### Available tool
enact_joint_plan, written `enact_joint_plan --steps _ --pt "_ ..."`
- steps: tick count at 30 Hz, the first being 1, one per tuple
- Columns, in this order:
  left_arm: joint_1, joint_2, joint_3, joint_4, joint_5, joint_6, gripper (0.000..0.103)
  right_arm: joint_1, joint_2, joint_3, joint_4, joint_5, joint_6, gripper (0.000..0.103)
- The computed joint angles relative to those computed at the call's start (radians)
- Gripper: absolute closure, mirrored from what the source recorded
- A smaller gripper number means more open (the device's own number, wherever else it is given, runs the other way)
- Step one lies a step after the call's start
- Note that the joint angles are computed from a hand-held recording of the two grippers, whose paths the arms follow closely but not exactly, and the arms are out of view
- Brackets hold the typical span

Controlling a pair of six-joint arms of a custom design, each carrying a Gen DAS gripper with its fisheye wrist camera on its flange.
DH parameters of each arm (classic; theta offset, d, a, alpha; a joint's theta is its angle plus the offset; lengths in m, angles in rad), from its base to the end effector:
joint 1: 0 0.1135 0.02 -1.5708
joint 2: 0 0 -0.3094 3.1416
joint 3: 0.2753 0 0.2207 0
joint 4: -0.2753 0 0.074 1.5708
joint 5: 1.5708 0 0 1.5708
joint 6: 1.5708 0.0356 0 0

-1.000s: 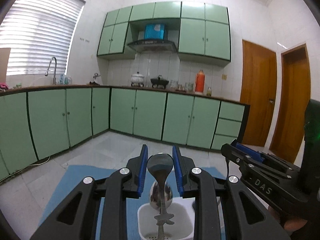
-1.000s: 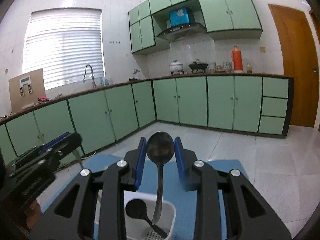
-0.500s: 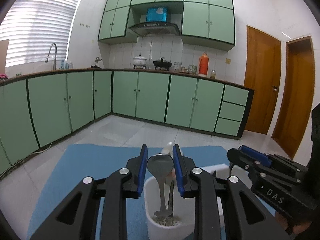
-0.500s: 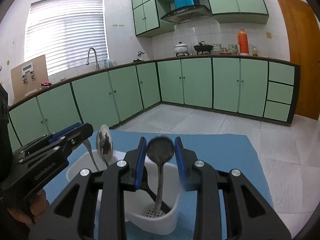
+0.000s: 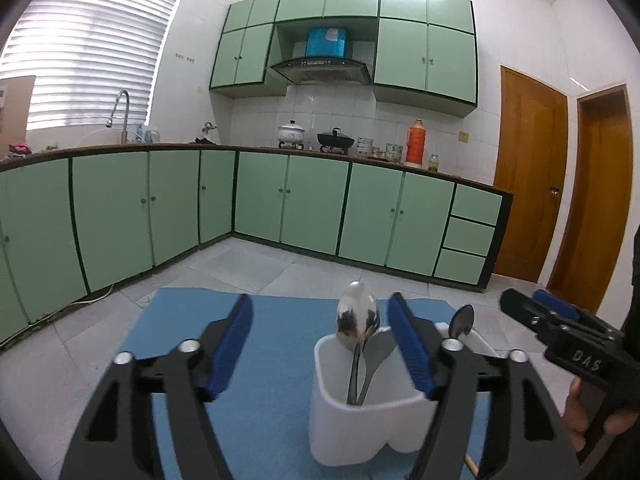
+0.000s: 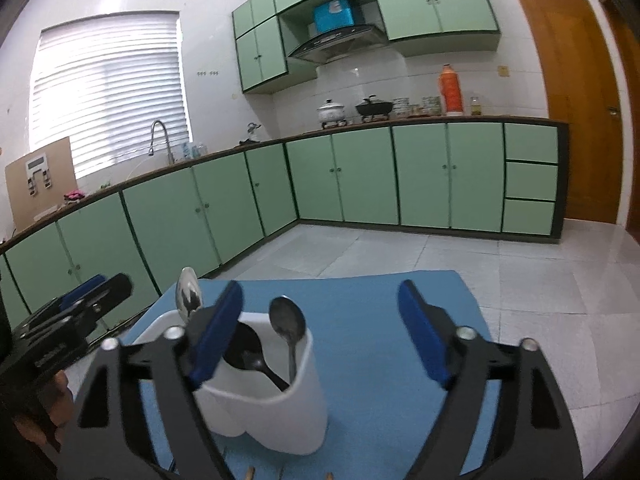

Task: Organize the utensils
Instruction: 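Withdraw both open tools back above the remaining chopsticks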

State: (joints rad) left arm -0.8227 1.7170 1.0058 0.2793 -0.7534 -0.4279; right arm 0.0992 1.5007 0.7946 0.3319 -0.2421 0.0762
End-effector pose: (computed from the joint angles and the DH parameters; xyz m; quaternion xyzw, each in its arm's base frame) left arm 0.2600 -0.2443 0.2846 -0.0409 0.8068 -0.0423 0.5878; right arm 0.2976 0.0382 0.2903 -0.0774 0.8194 0.1484 0.5482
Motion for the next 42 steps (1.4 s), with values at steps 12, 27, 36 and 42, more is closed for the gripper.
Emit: enact_joint_plan --steps 12,27,36,42 --pt "-0.189 -0.094 -0.079 -0.17 -0.194 -0.145 0.009 -0.08 -0.217 -0.168 -0.098 -0.078 -0.035 0.008" --pt "-0.473 -0.07 -0.036 -0.671 -0.34 -0.665 0.008 -0.179 -0.567 -0.353 -0.347 -0.155 -0.155 0.007" --pt "-0.627 0.032 0.026 -0.993 -0.355 -1.017 0.008 -0.208 -0.747 -0.431 -0.501 -0.17 -0.205 0.007" --pt "-0.715 0.105 0.049 -1.14 -0.34 -1.231 0.008 -0.295 -0.834 -0.471 -0.603 -0.232 -0.272 0.007"
